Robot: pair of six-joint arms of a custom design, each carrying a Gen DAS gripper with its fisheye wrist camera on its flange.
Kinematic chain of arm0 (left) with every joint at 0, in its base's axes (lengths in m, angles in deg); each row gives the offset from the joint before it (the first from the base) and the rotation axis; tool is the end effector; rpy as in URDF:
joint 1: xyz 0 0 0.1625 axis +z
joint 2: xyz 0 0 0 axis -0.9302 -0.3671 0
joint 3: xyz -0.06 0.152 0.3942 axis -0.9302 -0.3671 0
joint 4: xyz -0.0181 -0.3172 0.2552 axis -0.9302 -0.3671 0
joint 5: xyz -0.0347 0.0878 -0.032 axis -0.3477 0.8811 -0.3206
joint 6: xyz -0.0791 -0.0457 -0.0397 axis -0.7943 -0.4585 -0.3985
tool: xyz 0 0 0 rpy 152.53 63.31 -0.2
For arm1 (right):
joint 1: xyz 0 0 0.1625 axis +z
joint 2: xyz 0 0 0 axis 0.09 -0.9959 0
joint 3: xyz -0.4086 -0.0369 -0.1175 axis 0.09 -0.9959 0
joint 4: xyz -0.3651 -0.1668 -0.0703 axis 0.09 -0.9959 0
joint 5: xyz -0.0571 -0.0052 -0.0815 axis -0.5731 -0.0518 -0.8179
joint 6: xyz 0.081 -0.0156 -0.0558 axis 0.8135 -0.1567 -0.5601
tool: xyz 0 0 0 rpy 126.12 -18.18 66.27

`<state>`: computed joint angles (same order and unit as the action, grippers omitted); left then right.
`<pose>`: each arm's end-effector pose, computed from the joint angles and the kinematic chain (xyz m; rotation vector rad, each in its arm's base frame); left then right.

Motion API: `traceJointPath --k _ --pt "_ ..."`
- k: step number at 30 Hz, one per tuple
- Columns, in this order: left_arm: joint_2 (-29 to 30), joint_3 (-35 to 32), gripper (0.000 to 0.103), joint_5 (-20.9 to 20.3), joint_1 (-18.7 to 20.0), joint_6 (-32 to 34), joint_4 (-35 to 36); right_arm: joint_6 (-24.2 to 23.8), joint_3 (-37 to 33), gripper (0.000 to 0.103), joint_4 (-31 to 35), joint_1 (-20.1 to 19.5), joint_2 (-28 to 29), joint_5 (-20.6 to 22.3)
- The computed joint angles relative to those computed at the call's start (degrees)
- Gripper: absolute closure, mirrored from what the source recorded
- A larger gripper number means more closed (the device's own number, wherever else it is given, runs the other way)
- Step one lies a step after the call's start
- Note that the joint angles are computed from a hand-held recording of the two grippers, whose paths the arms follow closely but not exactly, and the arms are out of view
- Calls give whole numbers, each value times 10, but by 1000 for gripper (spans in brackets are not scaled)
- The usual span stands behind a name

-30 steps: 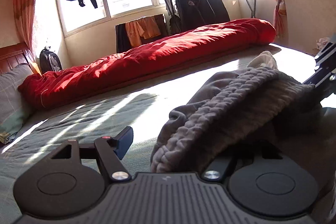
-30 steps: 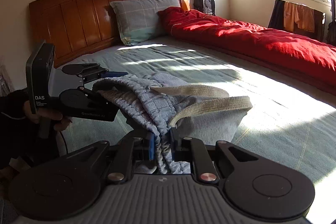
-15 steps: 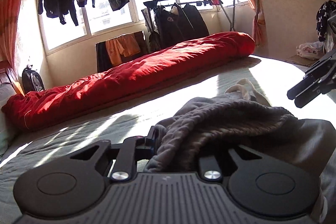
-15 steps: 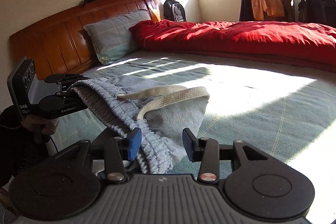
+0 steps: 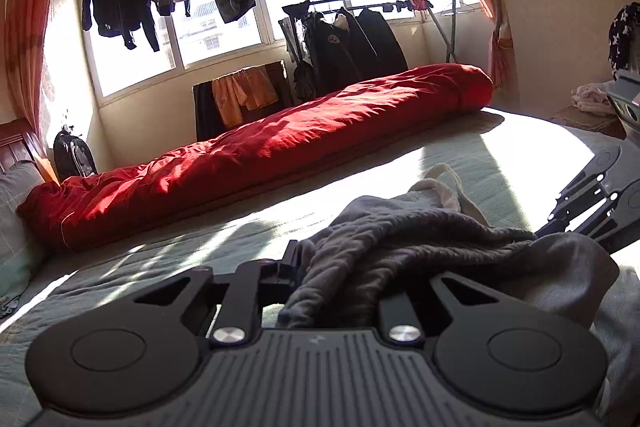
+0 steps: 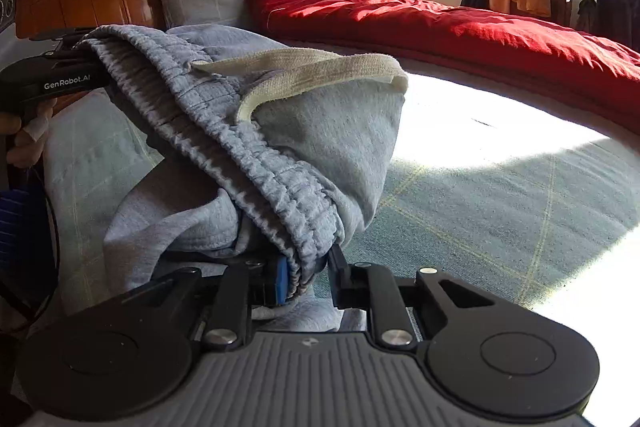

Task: Fold clothes
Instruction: 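Hold the waistband with the right gripper while the left gripper holds the leg, then lower the sweatpants onto the bed and open the left gripper while the right gripper holds the waistband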

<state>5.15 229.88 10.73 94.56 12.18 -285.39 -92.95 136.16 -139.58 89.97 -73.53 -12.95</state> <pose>-0.1251 -0.3173 0.1894 0.7300 1.8176 -1.2070 0.1754 -0.4566 0.0992 1.6092 -2.4379 0.5056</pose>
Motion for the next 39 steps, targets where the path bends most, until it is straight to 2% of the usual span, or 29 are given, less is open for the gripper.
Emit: traceJointPath --k 3,7,10,14,19,22,27,30,34,35,38,39 --pt "-56 11 91 -13 -23 -51 105 -15 -21 89 -62 26 9 -16" --pt "-102 5 92 -42 -46 -80 204 -38 -64 89 -108 61 20 -20" --pt "-131 -14 92 -97 -44 -78 268 -55 -88 89 -120 73 28 -9" --pt "-139 -46 93 -198 -23 -54 307 -71 -113 89 -115 75 32 10" --pt "-97 -94 93 -331 15 -20 311 -82 -102 88 -87 44 14 35" --pt "-42 -126 93 -394 43 -17 298 -80 -91 88 -60 19 -5 43" --pt "48 -187 93 -470 96 -53 297 -10 -81 84 5 -35 -40 23" --pt "81 -220 93 -485 124 -95 326 68 -66 77 52 -82 -74 6" --pt "115 -248 93 -485 141 -125 353 183 -46 62 140 -164 -133 35" --pt "125 -252 93 -481 139 -126 352 206 -43 55 179 -187 -150 65" --pt "153 -261 93 -469 125 -122 341 255 -41 45 314 -263 -197 170" --pt "160 -263 93 -470 121 -124 336 259 -39 41 336 -274 -201 188"
